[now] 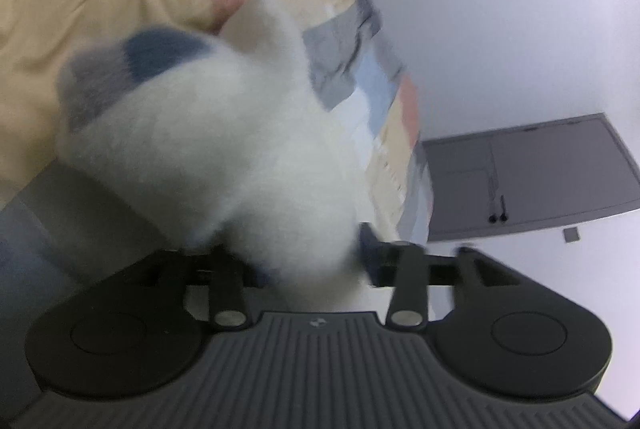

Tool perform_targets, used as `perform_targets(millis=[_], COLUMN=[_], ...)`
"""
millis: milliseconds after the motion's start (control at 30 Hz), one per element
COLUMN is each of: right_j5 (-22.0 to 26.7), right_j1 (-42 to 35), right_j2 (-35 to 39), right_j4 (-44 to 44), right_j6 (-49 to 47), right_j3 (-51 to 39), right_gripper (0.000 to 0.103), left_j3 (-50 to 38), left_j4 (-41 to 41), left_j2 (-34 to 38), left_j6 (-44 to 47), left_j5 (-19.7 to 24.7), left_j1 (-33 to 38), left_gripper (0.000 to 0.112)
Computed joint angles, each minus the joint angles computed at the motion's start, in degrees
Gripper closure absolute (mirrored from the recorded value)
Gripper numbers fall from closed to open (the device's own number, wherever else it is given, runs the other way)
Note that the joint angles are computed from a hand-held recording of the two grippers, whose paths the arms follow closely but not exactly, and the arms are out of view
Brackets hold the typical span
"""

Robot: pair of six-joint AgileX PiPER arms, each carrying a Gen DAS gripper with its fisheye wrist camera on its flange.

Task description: Fold large clothes

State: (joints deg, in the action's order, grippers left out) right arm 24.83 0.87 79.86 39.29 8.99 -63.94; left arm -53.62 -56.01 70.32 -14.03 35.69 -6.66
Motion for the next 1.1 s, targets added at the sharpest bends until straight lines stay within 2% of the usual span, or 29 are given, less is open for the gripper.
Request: perform_targets(millis=[33,67,200,333,467,533,667,733,933,1100], right_j5=[1.3,2.2,5.6,7.0,9.2,9.7,10.3,10.5,13.5,15.1], right_j1=[-0.4,-0.8,-2.0,-3.5,-4.2,-3.6,-2.7,-2.2,-1.2,-1.4], right_j2=[0.4,0.7,2.7,3.1,4.9,7.0,12.3,15.3,25.3,33.1], right_j4=[-0.2,0.1,0.1,4.9,8.2,6.6,3.9,2.4,-2.6,-4.5], right_j6=[-0.1,-0.7,-0.9,-5.1,-8.0,-6.8,-5.4,-4.4,-2.4,-3.9], right_j3=[-0.5,-0.7,-1.9,-2.9,-7.7,-11.9,-20.0,-24.0,-36.6,-44.2], right_gripper=[0.067,0.066,0.058,0.055,0.039,0.038,0.036,0.032,0.028,0.029], left_j3=[-0.1,-0.5,1.2,-0.4,-5.6,-10.1,-20.1,-24.0,-34.6,-41.2], left_j4=[-0.2,-1.4,-9.2,-10.6,-9.3,-6.3,4.9,8.2,17.6,18.5], left_j2=[0.2,2.0,5.0,5.9,7.8,9.9,14.7,17.4,27.4,36.3], left_j6=[0.8,2.6,10.9,14.4,14.1,13.1,4.8,4.0,0.1,5.1], left_j5=[1.7,2.8,4.3,3.3,3.2,3.3,2.0,1.0,-0.5,-2.6], left_j1=[0.7,1.6,4.5,4.7,5.0,4.5,1.6,0.5,-1.4,-2.0], left_gripper=[0.042,0.041,0.041,0.041,0.041,0.041,0.041,0.041,0.041,0.041])
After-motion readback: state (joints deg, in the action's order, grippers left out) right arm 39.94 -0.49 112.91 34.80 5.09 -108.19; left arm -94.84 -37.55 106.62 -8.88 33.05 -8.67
